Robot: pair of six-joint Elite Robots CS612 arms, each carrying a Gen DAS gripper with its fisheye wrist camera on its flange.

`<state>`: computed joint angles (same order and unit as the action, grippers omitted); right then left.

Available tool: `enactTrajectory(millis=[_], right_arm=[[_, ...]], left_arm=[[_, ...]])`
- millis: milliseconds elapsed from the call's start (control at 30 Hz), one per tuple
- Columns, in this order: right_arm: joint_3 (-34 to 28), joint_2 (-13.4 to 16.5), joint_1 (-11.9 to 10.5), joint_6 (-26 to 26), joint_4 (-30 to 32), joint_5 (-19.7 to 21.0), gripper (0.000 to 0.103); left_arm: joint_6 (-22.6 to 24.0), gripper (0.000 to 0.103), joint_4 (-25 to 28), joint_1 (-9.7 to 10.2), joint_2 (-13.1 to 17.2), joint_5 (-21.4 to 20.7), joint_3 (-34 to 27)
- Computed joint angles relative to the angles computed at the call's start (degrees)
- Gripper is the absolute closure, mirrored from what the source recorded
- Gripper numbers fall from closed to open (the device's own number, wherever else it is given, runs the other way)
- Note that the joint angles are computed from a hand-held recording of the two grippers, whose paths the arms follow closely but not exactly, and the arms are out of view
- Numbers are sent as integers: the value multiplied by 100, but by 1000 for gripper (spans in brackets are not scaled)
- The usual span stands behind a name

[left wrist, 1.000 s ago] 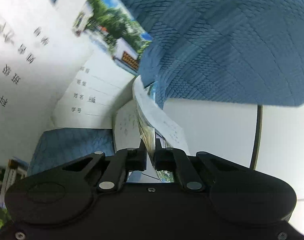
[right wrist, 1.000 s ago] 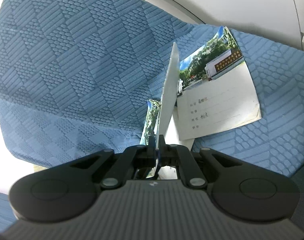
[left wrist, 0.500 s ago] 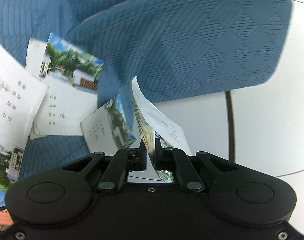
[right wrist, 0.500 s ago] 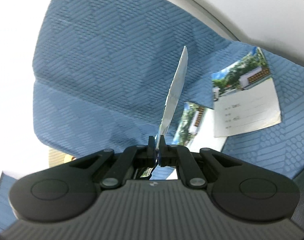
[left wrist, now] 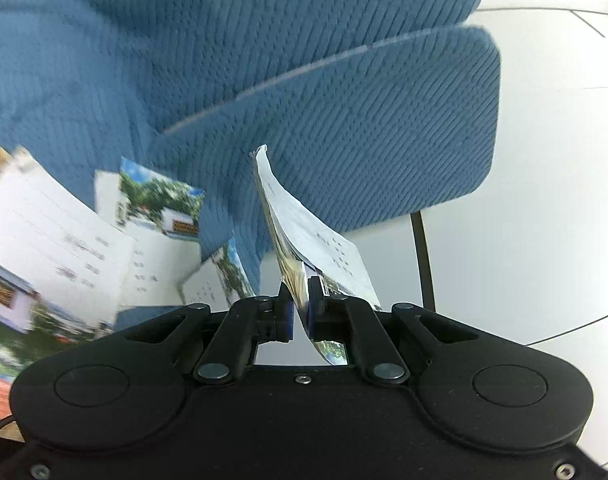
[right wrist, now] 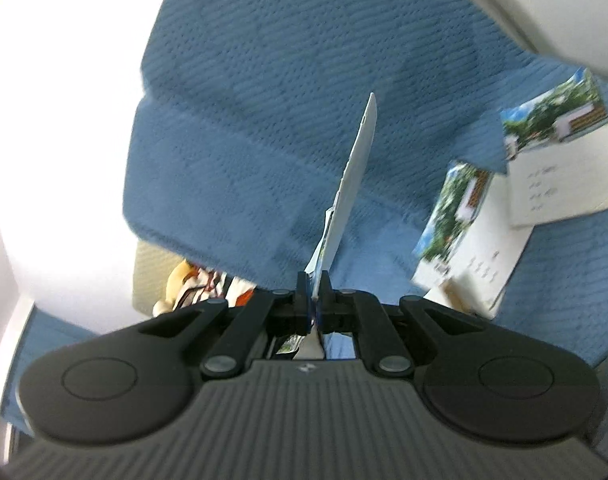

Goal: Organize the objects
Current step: 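Carry the postcards in both grippers toward the book stack on the seat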

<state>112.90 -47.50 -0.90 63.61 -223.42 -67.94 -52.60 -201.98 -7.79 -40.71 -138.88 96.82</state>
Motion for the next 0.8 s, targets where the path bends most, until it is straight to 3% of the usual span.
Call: enactTrajectory(millis=[433,800], right_arm=[[-351,144,455,-51,579,276,97],[-511,449,690,-170,1120,3,97]], left_arm=[[931,98,643,562,-284,206,406],[1666,98,1424,608,-129,569,465]])
